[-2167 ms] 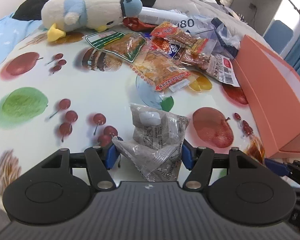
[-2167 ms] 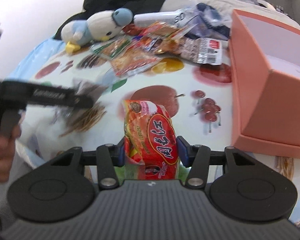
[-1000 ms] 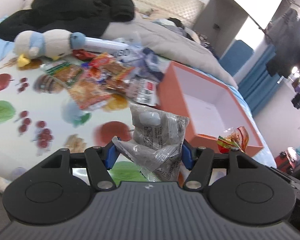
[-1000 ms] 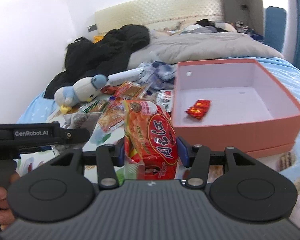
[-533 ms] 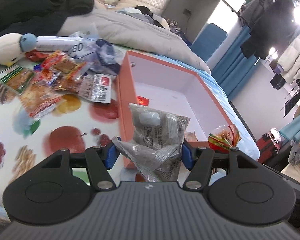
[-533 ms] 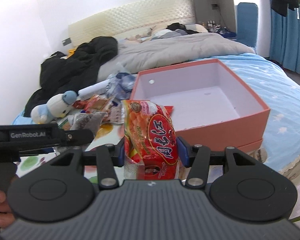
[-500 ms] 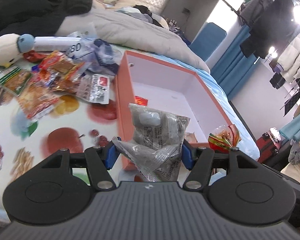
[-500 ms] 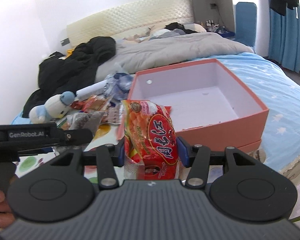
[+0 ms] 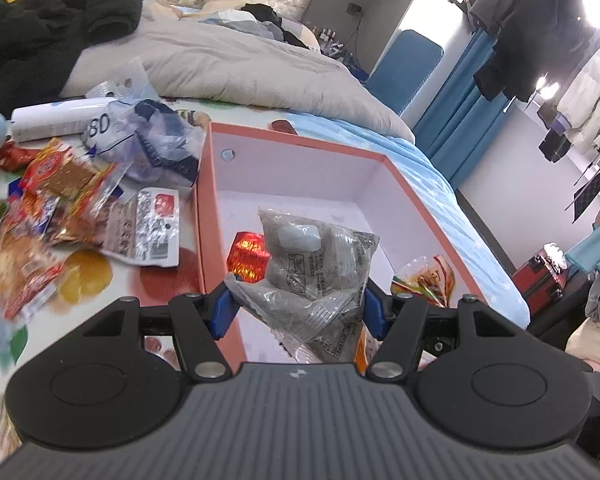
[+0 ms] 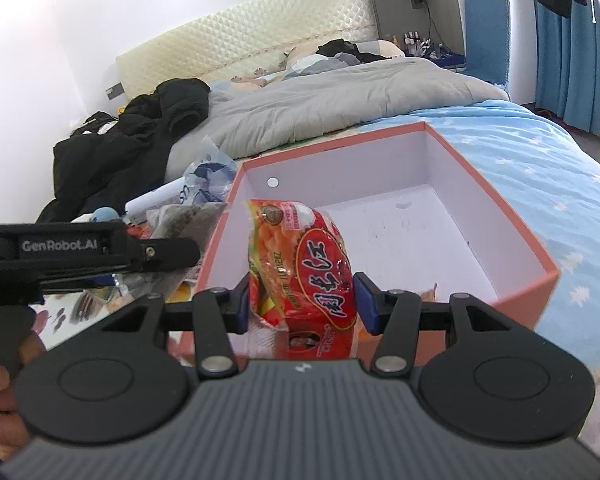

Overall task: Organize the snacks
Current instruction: 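Carry both held bags toward the pink box, then lower both bags into the pink box and open both grippers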

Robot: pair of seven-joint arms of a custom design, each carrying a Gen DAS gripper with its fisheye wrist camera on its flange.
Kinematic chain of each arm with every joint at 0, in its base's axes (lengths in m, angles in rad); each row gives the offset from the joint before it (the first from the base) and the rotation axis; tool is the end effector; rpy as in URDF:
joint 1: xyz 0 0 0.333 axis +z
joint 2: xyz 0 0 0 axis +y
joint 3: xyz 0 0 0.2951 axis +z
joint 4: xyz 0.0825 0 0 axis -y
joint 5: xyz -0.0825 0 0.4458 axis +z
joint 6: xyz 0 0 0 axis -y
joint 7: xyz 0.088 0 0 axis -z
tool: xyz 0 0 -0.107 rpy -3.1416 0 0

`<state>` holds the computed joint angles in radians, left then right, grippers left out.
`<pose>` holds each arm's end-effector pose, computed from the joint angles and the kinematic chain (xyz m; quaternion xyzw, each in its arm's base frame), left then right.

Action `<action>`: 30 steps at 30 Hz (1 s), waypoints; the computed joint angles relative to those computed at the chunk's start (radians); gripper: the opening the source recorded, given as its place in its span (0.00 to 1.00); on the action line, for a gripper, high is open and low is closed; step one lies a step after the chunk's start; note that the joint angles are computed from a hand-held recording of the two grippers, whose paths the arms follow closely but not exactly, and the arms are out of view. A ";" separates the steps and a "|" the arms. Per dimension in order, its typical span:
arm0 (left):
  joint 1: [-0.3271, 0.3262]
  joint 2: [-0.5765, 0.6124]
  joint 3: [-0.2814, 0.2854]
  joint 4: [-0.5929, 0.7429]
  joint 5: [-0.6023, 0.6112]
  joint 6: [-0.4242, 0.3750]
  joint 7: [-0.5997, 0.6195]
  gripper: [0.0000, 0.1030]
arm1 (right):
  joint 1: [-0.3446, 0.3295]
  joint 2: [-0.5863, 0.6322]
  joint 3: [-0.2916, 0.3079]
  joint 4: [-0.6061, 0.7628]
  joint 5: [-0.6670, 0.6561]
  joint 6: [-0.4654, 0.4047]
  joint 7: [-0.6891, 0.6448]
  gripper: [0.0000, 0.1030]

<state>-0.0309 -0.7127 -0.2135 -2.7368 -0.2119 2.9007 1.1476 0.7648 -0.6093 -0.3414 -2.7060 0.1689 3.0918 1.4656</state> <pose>0.4361 -0.0938 0.4824 -0.7424 0.5206 -0.3760 0.1908 0.4324 0.1805 0.4663 -0.7149 0.5160 -0.1500 0.4474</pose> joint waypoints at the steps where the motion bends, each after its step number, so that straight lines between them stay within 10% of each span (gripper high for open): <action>1: 0.004 0.030 0.003 0.019 0.003 0.007 0.007 0.65 | 0.022 0.027 -0.022 0.022 0.005 0.004 -0.011 0.52; 12: -0.004 0.183 0.045 0.102 -0.015 0.028 0.085 0.67 | 0.095 0.210 -0.090 0.167 0.142 -0.018 -0.114 0.58; 16: 0.028 0.167 0.017 0.099 0.007 0.018 0.071 0.76 | 0.041 0.228 -0.036 0.180 0.193 -0.049 -0.100 0.77; 30: 0.046 -0.212 -0.038 -0.075 0.062 -0.101 -0.017 0.76 | -0.164 0.065 0.185 0.065 0.121 -0.071 0.011 0.80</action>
<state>0.0148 -0.9250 -0.2518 -2.8123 -0.1498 2.7998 1.1307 0.6009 -0.5448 -0.1562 -2.6406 0.2894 3.0209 1.4770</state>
